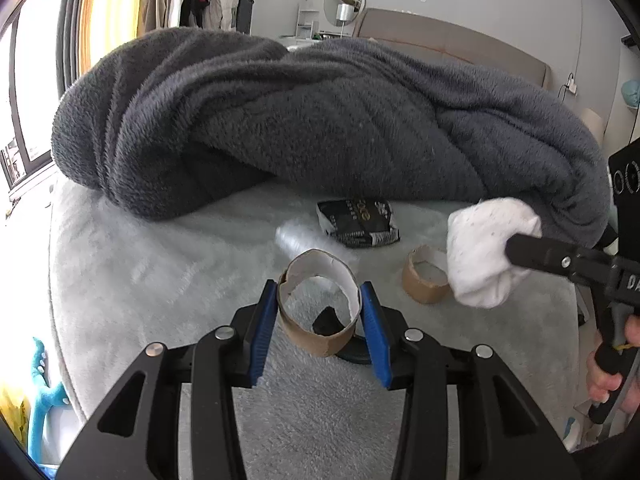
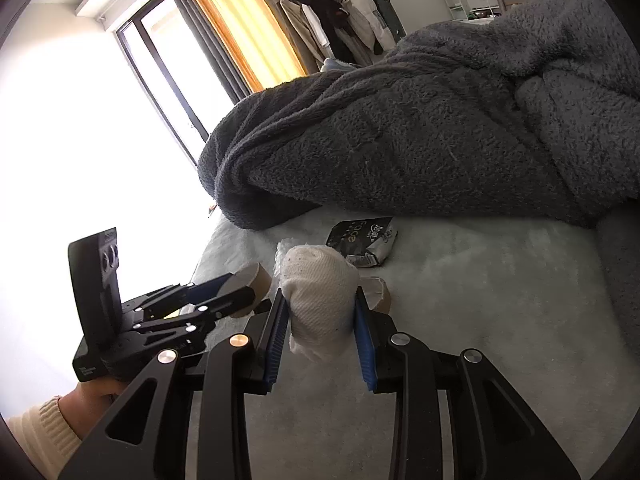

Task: Collect trash
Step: 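Close the left tool on the brown cardboard tube, then carry the cardboard tube and tissue ball in both tools over the black bin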

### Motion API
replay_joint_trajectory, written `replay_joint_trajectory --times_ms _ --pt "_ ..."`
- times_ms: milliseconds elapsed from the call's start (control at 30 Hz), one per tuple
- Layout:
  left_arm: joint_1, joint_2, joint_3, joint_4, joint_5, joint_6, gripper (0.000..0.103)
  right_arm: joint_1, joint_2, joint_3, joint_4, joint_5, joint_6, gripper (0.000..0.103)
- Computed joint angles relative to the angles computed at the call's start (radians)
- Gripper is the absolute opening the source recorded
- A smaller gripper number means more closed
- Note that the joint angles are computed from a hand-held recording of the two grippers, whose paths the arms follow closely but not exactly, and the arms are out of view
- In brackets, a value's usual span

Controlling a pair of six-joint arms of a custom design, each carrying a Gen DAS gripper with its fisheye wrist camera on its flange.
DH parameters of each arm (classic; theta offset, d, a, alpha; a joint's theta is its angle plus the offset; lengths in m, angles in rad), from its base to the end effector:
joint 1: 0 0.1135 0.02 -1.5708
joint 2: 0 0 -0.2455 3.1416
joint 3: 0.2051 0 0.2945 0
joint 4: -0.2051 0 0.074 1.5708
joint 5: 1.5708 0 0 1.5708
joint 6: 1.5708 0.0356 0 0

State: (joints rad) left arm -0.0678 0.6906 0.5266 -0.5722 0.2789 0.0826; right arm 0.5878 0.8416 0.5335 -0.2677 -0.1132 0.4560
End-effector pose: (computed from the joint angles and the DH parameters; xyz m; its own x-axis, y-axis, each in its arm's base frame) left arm 0.2041 -0.0237 0.2093 -0.6455 0.1233 -0.7538 0.3230 0.9383 -0.1231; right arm 0.1984 0.1370 0.2067 -0.6842 0.0699 -0.7260 -0.3659 0.8281 0.4246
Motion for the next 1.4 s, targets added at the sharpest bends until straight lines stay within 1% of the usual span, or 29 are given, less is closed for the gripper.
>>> replay_joint_trajectory --times_ms 167,300,533,633,700,833,933,1067,1200,1333,1400 --pt "0.032 -0.057 0.005 -0.041 0.034 0.001 0.044 0.028 0.0 0.02 0.006 0.027 0.025 0.032" --pt "0.055 -0.137 0.007 -0.09 0.047 -0.005 0.044 0.086 -0.022 0.036 -0.003 0.09 0.05 0.032" --pt "0.106 -0.257 0.001 -0.209 0.035 0.037 0.044 0.222 -0.01 0.053 -0.003 0.206 0.131 0.032" --pt "0.19 -0.299 -0.004 -0.263 0.083 0.061 0.044 0.28 0.008 0.077 -0.008 0.272 0.15 0.032" --pt "0.244 -0.324 -0.007 -0.296 0.108 0.102 0.044 0.32 0.021 0.093 -0.019 0.322 0.155 0.032" --pt "0.433 -0.355 -0.015 -0.379 0.207 0.207 0.044 0.377 0.044 0.107 -0.024 0.387 0.206 0.032" --pt "0.583 -0.365 -0.013 -0.443 0.269 0.311 0.044 0.413 0.074 0.126 -0.021 0.423 0.237 0.032" --pt "0.825 -0.354 -0.007 -0.551 0.369 0.495 0.044 0.488 0.119 0.16 -0.016 0.477 0.271 0.032" --pt "1.064 -0.282 0.0 -0.65 0.45 0.718 0.044 0.588 0.194 0.213 -0.023 0.543 0.304 0.032" --pt "1.255 -0.176 0.007 -0.722 0.497 0.915 0.044 0.662 0.276 0.268 -0.026 0.581 0.329 0.032" --pt "1.336 -0.116 0.008 -0.739 0.508 1.002 0.044 0.682 0.305 0.282 -0.018 0.586 0.343 0.032"
